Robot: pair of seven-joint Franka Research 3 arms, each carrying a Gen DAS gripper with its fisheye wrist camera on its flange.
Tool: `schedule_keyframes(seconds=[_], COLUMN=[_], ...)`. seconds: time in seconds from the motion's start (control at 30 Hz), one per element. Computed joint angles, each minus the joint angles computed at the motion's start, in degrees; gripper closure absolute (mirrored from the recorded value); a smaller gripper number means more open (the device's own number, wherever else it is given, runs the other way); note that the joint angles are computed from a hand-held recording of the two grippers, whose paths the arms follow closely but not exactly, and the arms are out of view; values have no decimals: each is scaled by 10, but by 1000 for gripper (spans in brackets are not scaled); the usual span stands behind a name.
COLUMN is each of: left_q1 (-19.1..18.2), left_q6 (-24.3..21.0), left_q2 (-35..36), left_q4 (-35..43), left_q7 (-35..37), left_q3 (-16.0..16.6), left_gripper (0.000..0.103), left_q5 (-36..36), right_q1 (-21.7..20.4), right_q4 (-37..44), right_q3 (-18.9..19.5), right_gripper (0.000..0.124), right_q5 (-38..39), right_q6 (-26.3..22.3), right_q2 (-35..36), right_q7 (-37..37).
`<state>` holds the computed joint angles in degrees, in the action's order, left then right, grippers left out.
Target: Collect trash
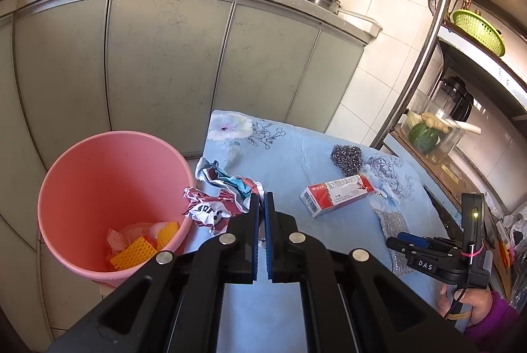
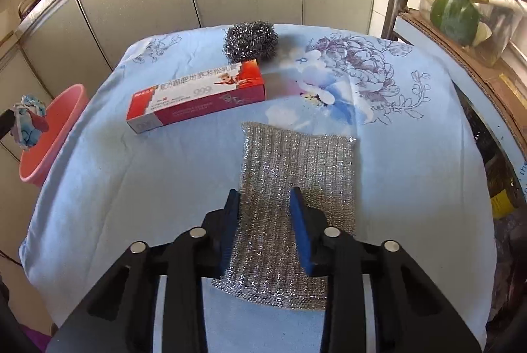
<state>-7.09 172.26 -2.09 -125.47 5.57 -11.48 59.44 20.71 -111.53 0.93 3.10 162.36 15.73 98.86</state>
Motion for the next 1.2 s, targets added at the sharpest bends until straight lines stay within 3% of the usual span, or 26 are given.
schedule_keyframes(seconds=[0.03,0.07,0.23,0.33,0.5,0.63,0.8,0.97,1.2], left_q1=[1,2,11,17,30,41,60,79,105], left_q6=[0,1,3,3,3,-4,-15,-28,-30], left_q2=[-2,-3,-15,-22,-35,-53,-83,-112,-128], left_q4=[-1,-2,-10,-14,-19,-29,-52,-83,-118], left_q7=[-4,-10,-40,-48,-82,-102,-120,-119,-105], left_q3=[0,1,-1,-2,-7,-9,-11,-13,-16], left_gripper=[100,100,100,100,100,100,100,100,100], left_q5=[5,10,35,42,72,91,99,82,50], right_q1=[-20,-22,-24,-44,-65,-73,-56,-31,15], right_q4=[1,1,-17,-23,-3,44,135,257,436], right_q3=[21,24,29,56,94,120,128,136,139], right_gripper=[118,119,120,120,120,120,120,120,120], right_q5=[37,48,75,136,244,346,407,414,365], right_q6=[3,0,31,59,59,26,-37,-108,-194], right_q2=[2,1,-13,-27,-37,-27,14,88,205], right_q7=[-32,-38,-58,-109,-212,-307,-376,-396,-354])
